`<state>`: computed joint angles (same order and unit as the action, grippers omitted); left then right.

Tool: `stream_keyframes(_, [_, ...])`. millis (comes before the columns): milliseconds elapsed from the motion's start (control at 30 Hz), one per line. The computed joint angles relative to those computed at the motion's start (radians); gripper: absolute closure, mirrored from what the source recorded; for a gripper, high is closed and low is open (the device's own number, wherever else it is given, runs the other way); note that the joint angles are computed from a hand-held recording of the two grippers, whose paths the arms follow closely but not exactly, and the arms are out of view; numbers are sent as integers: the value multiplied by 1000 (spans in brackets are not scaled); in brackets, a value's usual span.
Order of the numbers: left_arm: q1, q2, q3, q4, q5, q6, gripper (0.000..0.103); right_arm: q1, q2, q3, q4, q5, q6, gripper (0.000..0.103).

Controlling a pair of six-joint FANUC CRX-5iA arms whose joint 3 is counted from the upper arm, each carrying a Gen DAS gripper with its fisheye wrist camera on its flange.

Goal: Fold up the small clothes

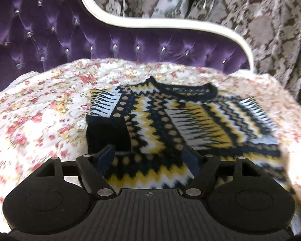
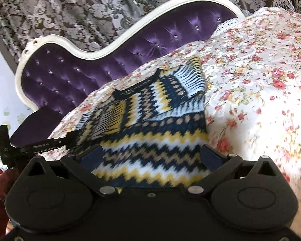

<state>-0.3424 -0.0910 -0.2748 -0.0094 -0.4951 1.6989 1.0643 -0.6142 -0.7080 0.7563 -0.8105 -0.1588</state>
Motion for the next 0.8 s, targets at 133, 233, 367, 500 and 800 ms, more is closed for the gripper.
stream_keyframes(133, [1,-120,-115,69,38,-22,20,82,-29,-13,48,-52,-61,0])
stream_keyframes(233, [3,-195,-187,116,42,-23,14,151,-47,-22,77,-105,-99,0])
stream_keyframes(367, [-13,-261,-223,74,-3,66,6,242,-65,-26,79,-180,-141,0])
stream_keyframes(500, [-61,-314,-218,-62,-67,224,6,320,-83,-28,68,-244,-177,0])
stream_keyframes(800, [-202,-375,-201,-232,-223,414,6,471,-107,-31,60,-358,-250,0])
